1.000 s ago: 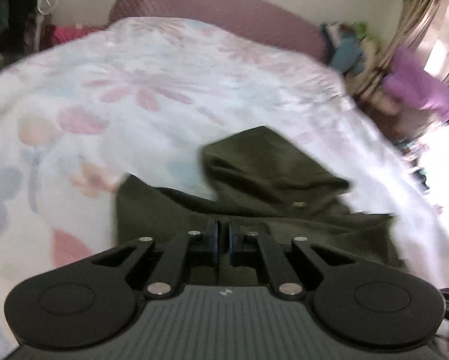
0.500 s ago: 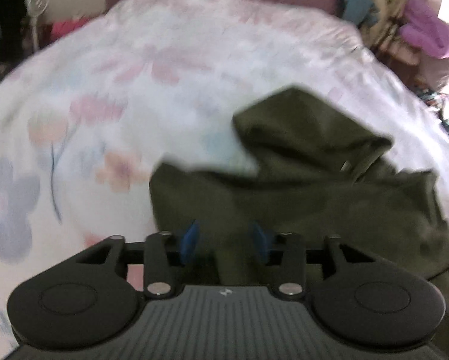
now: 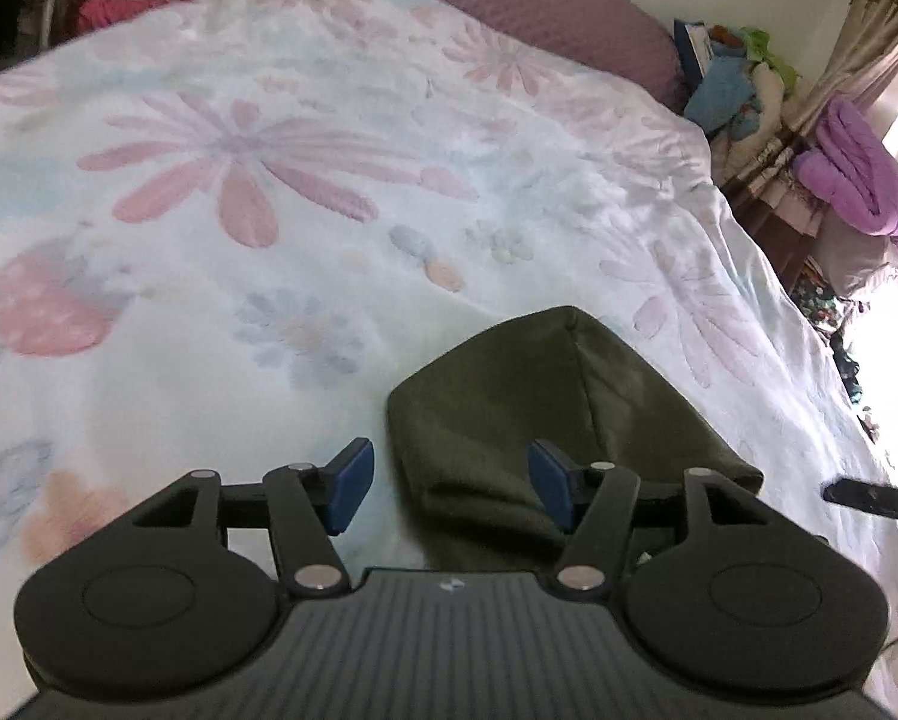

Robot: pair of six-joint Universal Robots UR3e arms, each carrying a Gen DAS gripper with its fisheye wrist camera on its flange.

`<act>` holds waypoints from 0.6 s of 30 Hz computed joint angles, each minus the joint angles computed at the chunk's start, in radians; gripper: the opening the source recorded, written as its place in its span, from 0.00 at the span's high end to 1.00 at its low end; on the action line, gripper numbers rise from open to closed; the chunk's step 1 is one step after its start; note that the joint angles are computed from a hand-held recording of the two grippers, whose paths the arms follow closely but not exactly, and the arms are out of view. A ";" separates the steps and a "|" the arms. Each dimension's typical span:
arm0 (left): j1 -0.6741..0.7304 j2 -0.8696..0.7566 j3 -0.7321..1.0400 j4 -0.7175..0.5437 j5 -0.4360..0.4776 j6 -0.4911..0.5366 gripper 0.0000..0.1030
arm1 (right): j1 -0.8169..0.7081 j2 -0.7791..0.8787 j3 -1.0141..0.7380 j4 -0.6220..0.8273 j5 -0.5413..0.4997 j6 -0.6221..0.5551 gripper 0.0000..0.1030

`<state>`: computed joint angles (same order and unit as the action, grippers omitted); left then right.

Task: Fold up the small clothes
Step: 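Grasp the hoodie hem with both grippers to fold it toward the hood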

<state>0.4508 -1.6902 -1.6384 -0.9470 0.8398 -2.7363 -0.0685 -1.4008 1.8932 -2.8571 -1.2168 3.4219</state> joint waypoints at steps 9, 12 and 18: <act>-0.092 -0.328 0.150 0.203 0.024 -0.233 0.36 | 0.031 0.523 -0.505 0.034 0.004 0.120 0.48; -0.118 -0.379 0.164 0.263 0.043 -0.276 0.54 | 0.013 0.601 -0.565 0.013 0.037 0.155 0.70; -0.129 -0.354 0.088 0.392 0.042 -0.265 0.91 | 0.011 0.604 -0.544 -0.047 0.055 0.133 0.95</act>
